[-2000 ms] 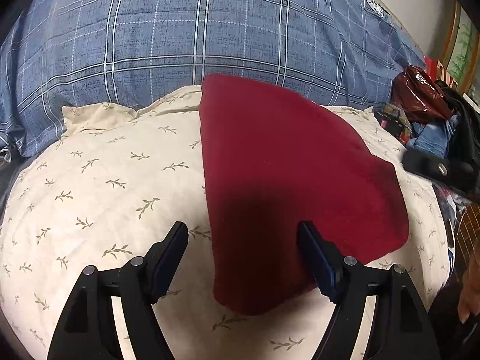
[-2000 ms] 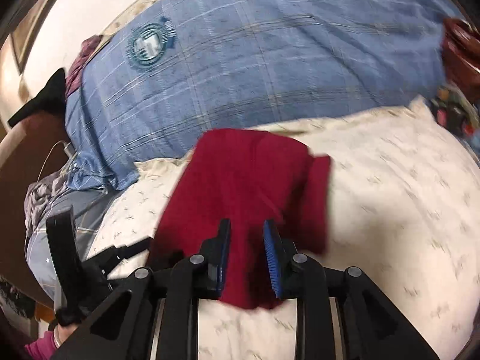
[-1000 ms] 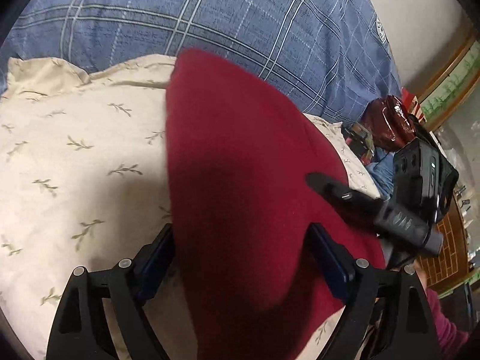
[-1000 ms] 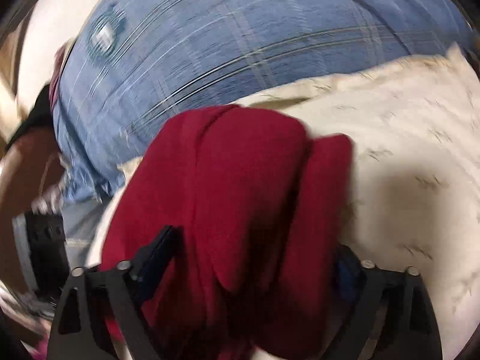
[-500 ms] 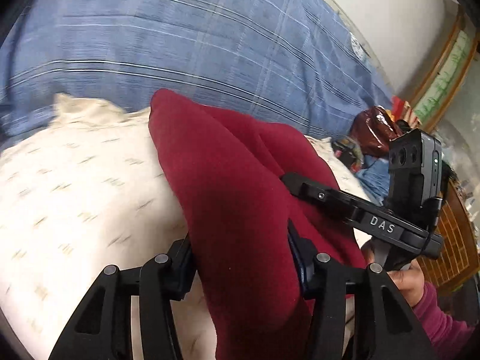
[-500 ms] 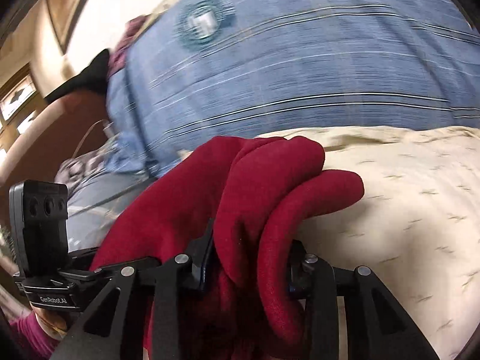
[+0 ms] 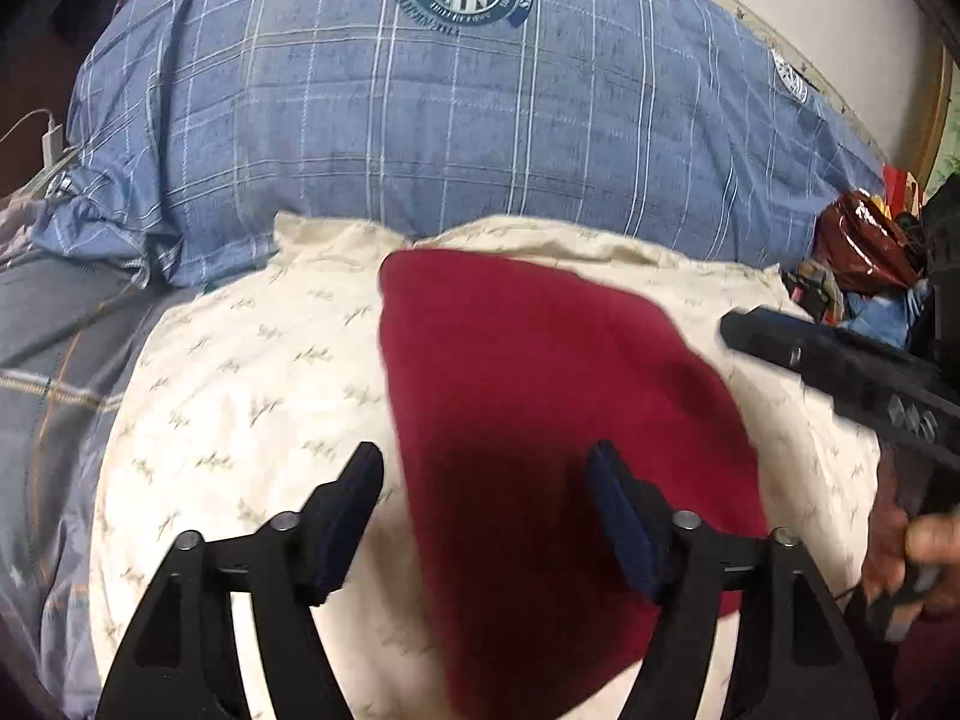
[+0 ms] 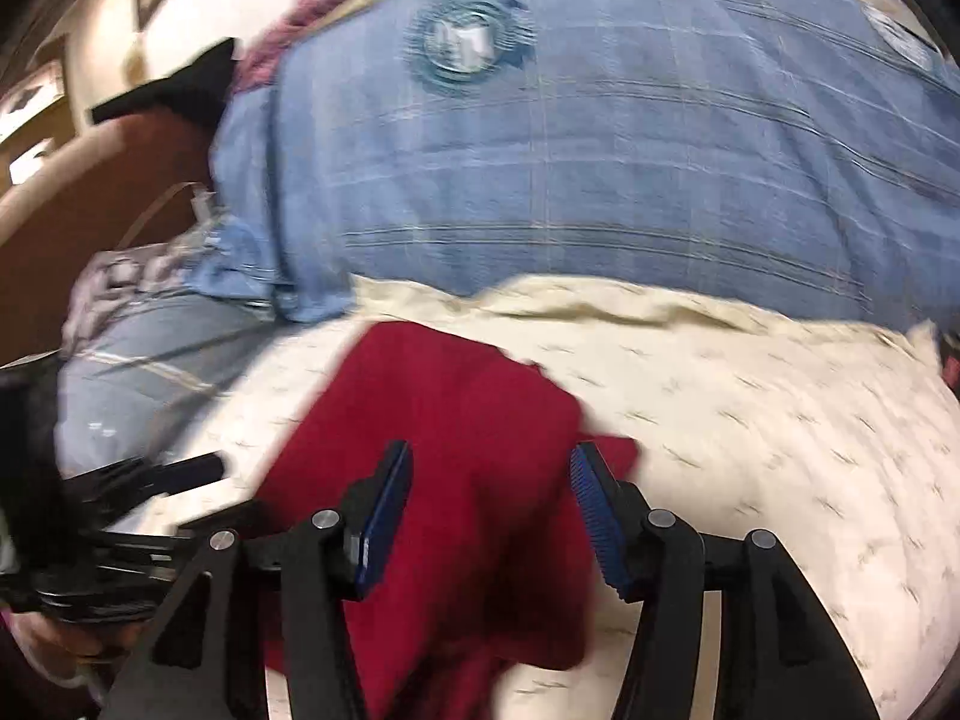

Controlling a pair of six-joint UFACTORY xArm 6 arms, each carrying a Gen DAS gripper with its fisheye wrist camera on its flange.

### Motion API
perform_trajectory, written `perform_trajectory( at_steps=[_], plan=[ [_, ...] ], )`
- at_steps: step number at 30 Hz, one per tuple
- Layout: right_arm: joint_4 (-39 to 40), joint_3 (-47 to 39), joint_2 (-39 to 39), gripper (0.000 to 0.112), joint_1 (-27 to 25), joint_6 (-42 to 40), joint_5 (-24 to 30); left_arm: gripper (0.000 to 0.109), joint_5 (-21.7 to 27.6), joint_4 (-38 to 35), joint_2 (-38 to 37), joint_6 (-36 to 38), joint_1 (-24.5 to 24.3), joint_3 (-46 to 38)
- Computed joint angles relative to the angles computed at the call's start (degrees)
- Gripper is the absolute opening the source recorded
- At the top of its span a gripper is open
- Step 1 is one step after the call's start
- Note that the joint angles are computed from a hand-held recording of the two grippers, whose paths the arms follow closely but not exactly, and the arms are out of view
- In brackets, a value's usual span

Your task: Fold small clothes

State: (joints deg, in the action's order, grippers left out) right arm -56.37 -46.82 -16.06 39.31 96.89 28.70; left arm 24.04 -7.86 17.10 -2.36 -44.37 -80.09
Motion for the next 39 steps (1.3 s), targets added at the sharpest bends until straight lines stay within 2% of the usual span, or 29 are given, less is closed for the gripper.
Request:
perform_trajectory(
  at_steps=[1, 5, 8, 9, 12, 13, 14, 18, 20, 23, 24, 27, 30, 32, 35, 39],
  plan=[
    [1.36, -1.04, 1.79, 0.051, -0.45, -2.36, -1.64, 0.071, 0.04, 0.27, 0.86, -0.97, -0.24, -0.81],
    [9.58, -3.16, 9.56, 0.030, -3.28, -9.96, -3.04, 0.071, -1.61, 7.90, 3.72, -8.44, 0.04, -1.01],
    [5.59, -0.88, 10.03, 0.030, -5.58, -5.25, -6.09, 0.073, -0.19, 1.93, 7.14, -5.10, 0.07, -4.31],
    [5.87, 0.16, 9.18, 0.030, -6.06, -4.63, -7.21, 0.073, -0.24, 1.93, 8.28, -5.01, 0.00, -5.50],
    [8.40, 0.28, 7.14, 0.030, -4.02, -6.24, -2.64, 0.074, -1.61, 7.24, 9.37, -7.24, -0.08, -6.64],
    [9.24, 0.35, 6.51, 0.031, -3.31, -6.43, -2.00, 0.074, -1.95, 8.88, 9.42, -8.34, -0.20, -6.53],
    [9.28, 0.90, 5.18, 0.037, -2.45, -5.56, -2.10, 0.073, -2.22, 9.28, 9.31, -8.72, -0.17, -6.18],
    [4.34, 2.24, 2.03, 0.041, 1.23, 0.56, -1.56, 0.073, -3.54, 10.66, 7.83, -10.42, -0.28, -3.71],
    [4.82, 2.48, 2.28, 0.041, 2.87, 0.58, -1.19, 0.073, -4.50, 11.33, 6.13, -11.51, -0.47, -1.39],
    [8.12, 0.96, 5.36, 0.041, 5.50, -2.39, 4.82, 0.073, -5.66, 13.23, 4.89, -13.27, -0.63, 0.41],
    [7.41, 1.71, 5.21, 0.041, 5.27, -0.58, 3.93, 0.073, -5.84, 13.16, 4.58, -13.15, -0.76, 0.83],
    [6.96, 2.98, 3.02, 0.042, 5.40, 2.23, 3.45, 0.073, -7.46, 18.72, 2.83, -17.97, -0.78, 3.24],
    [4.83, 2.61, 1.42, 0.044, 7.71, 5.21, 7.10, 0.073, -9.08, 24.19, 0.95, -23.16, -0.51, 5.58],
    [3.31, 2.43, 0.81, 0.050, 8.92, 7.35, 8.66, 0.072, -9.97, 28.45, -0.22, -27.73, -0.11, 6.86],
    [1.39, 1.70, 0.43, 0.058, 10.59, 10.05, 11.86, 0.072, -10.47, 28.92, -1.80, -28.68, -0.01, 8.51],
    [-0.32, 0.82, 0.07, 0.061, 11.76, 12.20, 15.16, 0.072, -10.63, 36.19, -4.99, -34.81, 0.28, 11.19]
  ],
)
